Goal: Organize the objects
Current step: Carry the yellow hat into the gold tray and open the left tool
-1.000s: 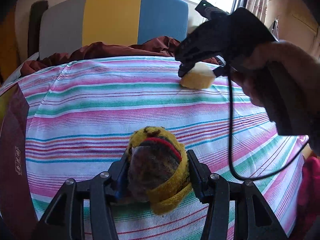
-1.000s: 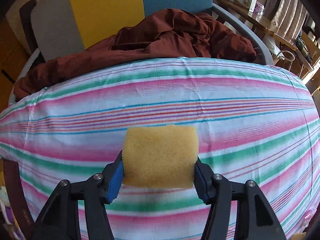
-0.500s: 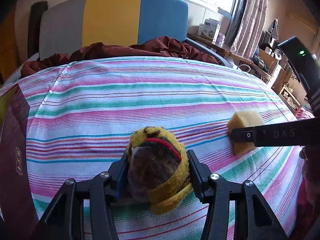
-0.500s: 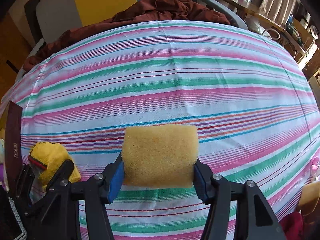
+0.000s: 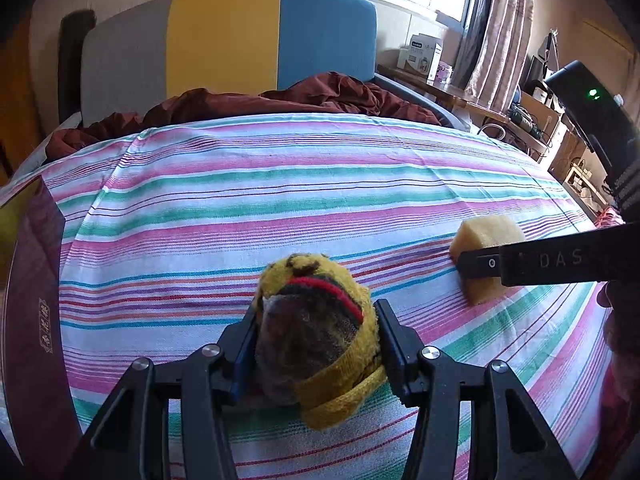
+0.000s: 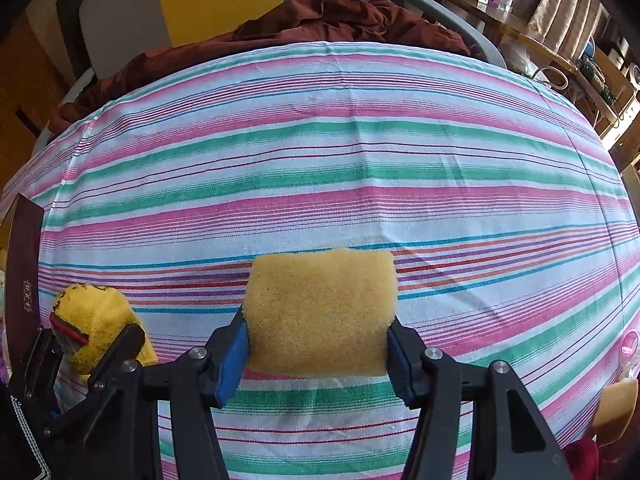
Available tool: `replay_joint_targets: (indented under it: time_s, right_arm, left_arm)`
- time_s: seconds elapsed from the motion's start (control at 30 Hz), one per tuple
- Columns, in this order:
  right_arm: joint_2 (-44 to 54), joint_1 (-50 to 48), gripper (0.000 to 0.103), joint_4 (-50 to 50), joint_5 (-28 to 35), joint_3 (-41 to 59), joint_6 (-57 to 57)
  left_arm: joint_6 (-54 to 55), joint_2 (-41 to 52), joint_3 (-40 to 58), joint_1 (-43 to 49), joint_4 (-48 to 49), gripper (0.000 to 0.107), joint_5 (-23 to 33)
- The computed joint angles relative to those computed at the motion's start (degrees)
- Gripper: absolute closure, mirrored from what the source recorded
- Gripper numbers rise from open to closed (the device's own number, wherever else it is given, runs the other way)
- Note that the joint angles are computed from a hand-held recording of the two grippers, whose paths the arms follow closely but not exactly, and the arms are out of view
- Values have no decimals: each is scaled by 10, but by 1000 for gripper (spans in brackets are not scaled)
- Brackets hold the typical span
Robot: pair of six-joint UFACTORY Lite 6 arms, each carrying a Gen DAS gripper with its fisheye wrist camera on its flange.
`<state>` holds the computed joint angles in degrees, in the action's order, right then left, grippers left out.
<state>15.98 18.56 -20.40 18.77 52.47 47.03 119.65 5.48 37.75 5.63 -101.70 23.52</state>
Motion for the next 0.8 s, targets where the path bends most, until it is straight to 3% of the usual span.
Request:
replay_joint_targets:
  time_s: [0.23, 0.37, 0.5, 0.63, 0.8]
  right_arm:
    - [7, -8, 43, 8, -3, 7, -20]
    - [0, -24, 43, 13, -14, -4, -43]
    - [0, -14, 43, -36, -9, -3, -2]
    - [-21, -29, 44, -36, -17, -19, -22]
    - [12, 26, 44, -109, 12, 25, 68]
  left_arm:
    - [-15, -12, 1, -13, 11, 59, -27]
    - [-36, -70, -31, -20, 47, 61, -47]
    - [-181, -151, -52, 10, 198, 61, -23]
    - [-279, -227, -55, 78, 317, 61, 43]
    - [-306, -260, -27, 186, 386, 61, 105]
